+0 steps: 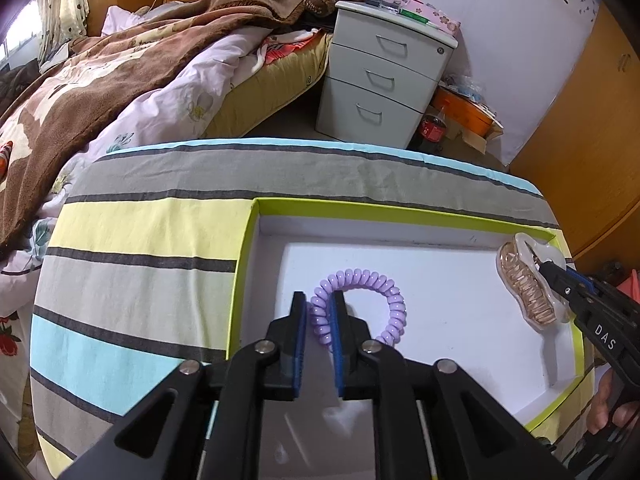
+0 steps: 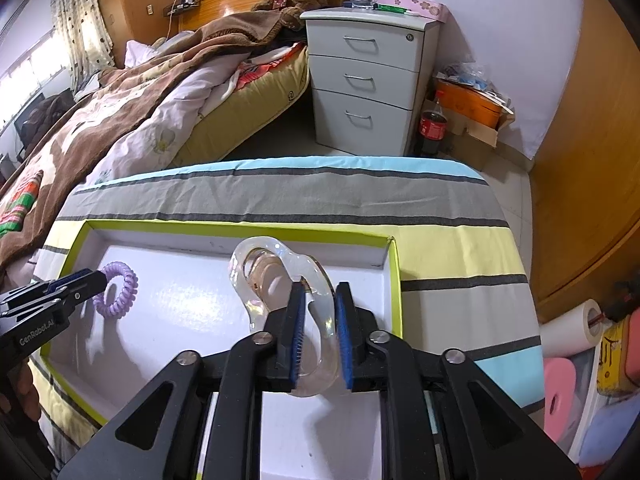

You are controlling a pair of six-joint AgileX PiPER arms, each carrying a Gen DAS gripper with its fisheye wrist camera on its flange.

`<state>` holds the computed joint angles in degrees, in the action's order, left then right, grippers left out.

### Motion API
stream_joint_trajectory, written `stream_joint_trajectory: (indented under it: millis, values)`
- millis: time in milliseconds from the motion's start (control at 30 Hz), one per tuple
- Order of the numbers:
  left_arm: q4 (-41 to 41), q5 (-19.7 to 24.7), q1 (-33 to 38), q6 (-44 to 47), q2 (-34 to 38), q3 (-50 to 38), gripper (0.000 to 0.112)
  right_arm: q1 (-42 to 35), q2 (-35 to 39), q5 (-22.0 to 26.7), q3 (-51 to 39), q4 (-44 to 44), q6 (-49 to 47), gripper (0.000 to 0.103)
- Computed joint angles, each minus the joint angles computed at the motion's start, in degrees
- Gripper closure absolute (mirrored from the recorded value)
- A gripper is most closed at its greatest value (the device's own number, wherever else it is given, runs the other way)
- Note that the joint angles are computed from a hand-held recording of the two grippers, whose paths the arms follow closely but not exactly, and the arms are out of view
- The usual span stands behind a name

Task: Organize jewelry
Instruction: 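Carry both items into the green box lid and open both grippers, then move both grippers back to the remaining jewelry on the bed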

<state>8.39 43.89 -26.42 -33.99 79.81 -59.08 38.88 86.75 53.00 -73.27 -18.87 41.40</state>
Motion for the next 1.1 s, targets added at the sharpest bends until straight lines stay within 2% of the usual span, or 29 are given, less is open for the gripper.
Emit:
stream_joint_trajectory:
  millis: [100, 133, 333, 567, 867, 1100]
  values:
    - [1.24, 0.31, -0.38, -1.32, -0.53, 0.02, 0.084, 0.31, -0.37, -0.05, -0.01, -0.42, 0.44, 0.068]
    - [1.48, 0.47, -0.52, -1.69, -0.81, 0.02, 0.080, 0.54, -0.33, 0.07, -0.15, -0.73, 0.78, 0.067]
    - [2.55, 1.24, -1.58, -2.93, -3.24, 0.50, 0.070, 1.74, -2.19, 0.15, 0.38, -1.52, 2.14, 0.067]
    - [5.52, 3.57, -5.08, -6.61, -8.13, 1.55, 0.064, 6.32, -6.64, 2.22, 1.62, -5.20, 6.86, 0.067]
    - [13.67, 9.29, -15.59, -16.25, -17.56, 5.00, 0.057, 16.04, -14.98, 6.06, 7.00, -11.15, 16.79, 0.067]
    - [13.46, 12.07, -20.81, -22.30, -24.84, 9.95, 0.056, 22.65, -20.49, 9.01, 12.20, -13.46, 22.95, 0.067]
